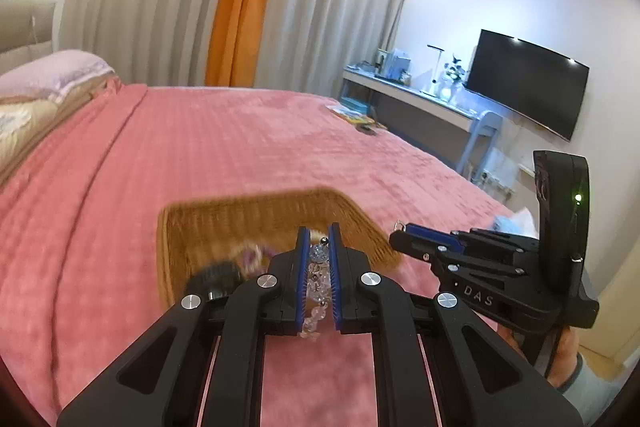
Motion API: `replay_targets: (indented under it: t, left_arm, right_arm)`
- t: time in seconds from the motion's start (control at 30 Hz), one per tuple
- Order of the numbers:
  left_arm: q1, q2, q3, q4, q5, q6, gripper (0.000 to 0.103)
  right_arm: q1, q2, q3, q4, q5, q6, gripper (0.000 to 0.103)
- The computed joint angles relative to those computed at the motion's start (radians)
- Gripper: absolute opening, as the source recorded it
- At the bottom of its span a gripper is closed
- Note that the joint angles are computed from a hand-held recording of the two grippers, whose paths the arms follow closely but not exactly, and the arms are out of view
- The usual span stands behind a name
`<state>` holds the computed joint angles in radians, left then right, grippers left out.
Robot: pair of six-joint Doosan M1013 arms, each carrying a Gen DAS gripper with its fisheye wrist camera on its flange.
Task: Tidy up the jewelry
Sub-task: 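Carry brooch and ring into the basket and open both tools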
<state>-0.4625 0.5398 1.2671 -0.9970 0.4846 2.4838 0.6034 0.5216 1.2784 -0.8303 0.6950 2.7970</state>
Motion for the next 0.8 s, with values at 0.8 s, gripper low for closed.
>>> replay_targets:
  t: [0.8]
  left_arm:
    - [-0.013, 0.189, -0.214, 0.373, 0.051, -0.445, 0.021]
  right_arm:
    - [-0.104, 0.142, -0.155, 0.366, 0.047, -0.276, 0.021]
